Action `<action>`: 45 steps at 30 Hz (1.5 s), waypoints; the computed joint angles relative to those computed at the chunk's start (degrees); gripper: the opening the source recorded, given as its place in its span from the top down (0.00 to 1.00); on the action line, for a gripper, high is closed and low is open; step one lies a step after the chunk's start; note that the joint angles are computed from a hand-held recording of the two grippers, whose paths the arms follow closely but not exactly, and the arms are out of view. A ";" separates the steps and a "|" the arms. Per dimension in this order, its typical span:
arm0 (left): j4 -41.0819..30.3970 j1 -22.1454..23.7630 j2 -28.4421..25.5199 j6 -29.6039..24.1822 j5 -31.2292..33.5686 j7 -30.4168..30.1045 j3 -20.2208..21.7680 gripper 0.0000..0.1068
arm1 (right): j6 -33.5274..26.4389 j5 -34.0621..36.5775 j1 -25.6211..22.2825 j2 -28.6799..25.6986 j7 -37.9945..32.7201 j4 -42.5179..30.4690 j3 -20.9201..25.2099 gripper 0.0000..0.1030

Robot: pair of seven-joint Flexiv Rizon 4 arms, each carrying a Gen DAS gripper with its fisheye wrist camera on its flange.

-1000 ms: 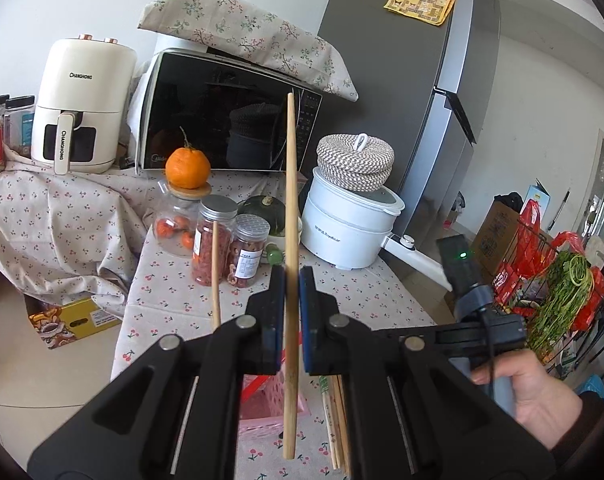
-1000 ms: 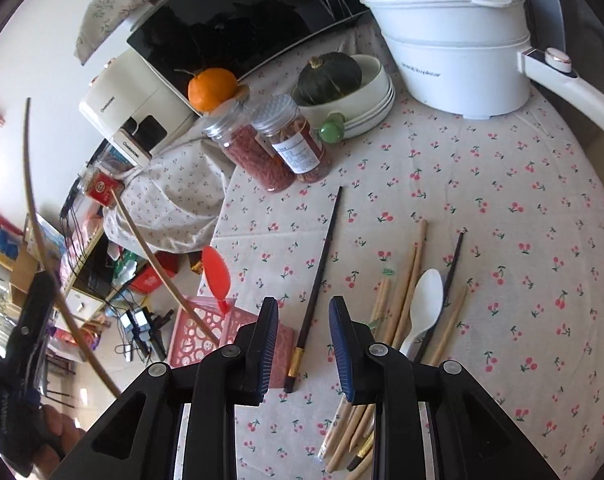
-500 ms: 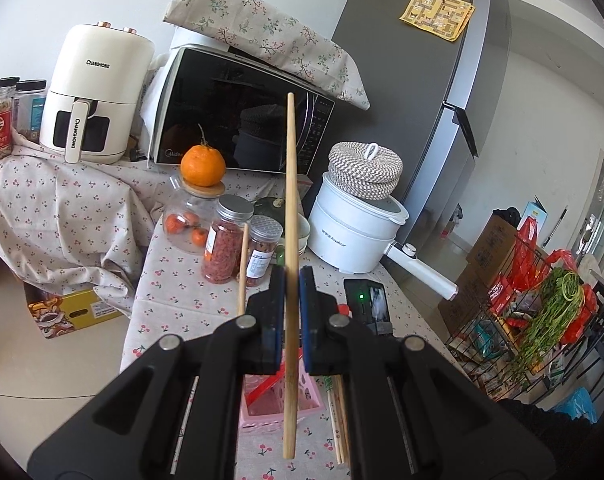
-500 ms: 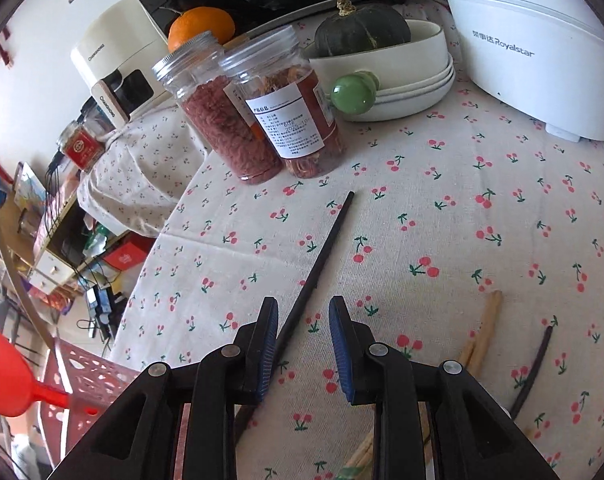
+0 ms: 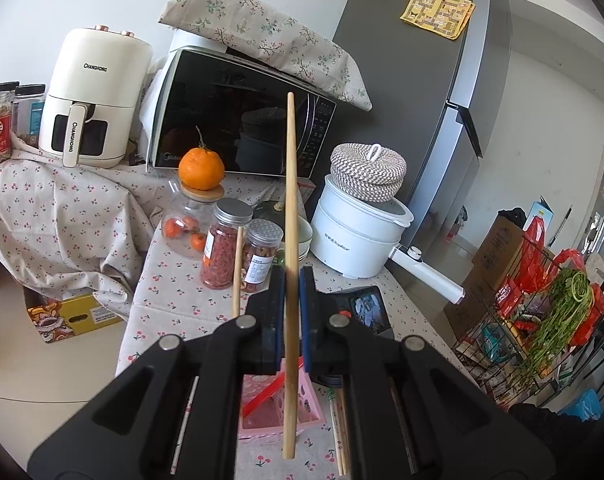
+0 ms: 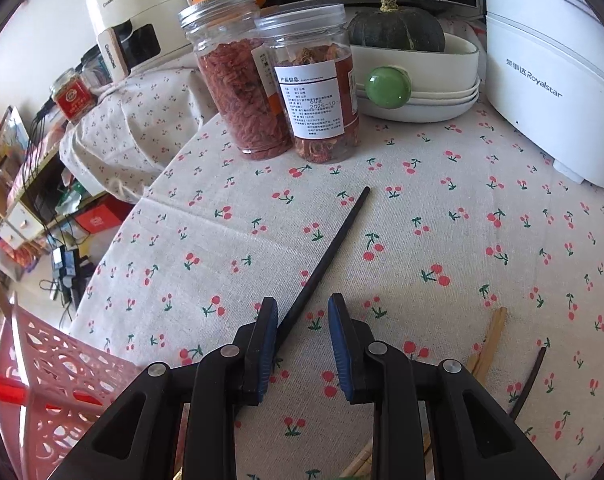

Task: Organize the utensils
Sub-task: 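Lower the right gripper onto a second black chopstick and close on it, then release the wooden chopstick into the holder from the left gripper while right gripper lifts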

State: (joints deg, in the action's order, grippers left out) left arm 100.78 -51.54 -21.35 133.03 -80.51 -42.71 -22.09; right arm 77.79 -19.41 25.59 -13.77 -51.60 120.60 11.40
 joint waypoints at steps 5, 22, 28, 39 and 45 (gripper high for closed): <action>0.12 0.00 0.10 -0.22 -0.09 0.25 -0.01 0.93 | -12.05 9.15 -2.99 2.06 -9.93 -3.31 4.81 0.85; 3.10 -0.16 -0.05 0.48 7.37 -9.33 2.91 0.93 | -14.61 20.66 -2.46 13.71 -4.62 2.06 4.45 0.94; -1.99 -1.09 -4.61 4.64 7.10 -4.87 2.93 0.93 | -8.55 12.58 -2.61 21.05 2.78 7.55 5.45 0.94; -11.60 -0.97 -11.94 9.47 1.98 6.56 -0.70 0.93 | -0.38 2.97 -5.41 30.93 13.60 13.94 7.86 0.94; -13.38 -0.55 -13.53 10.63 0.31 11.90 -2.56 0.93 | -3.76 4.71 -2.75 34.75 11.10 12.69 7.17 0.94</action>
State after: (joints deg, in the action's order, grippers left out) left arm 87.41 -52.09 -34.88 143.66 -80.19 -30.81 -24.65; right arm 74.03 -14.70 22.84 20.99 -40.50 133.29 18.57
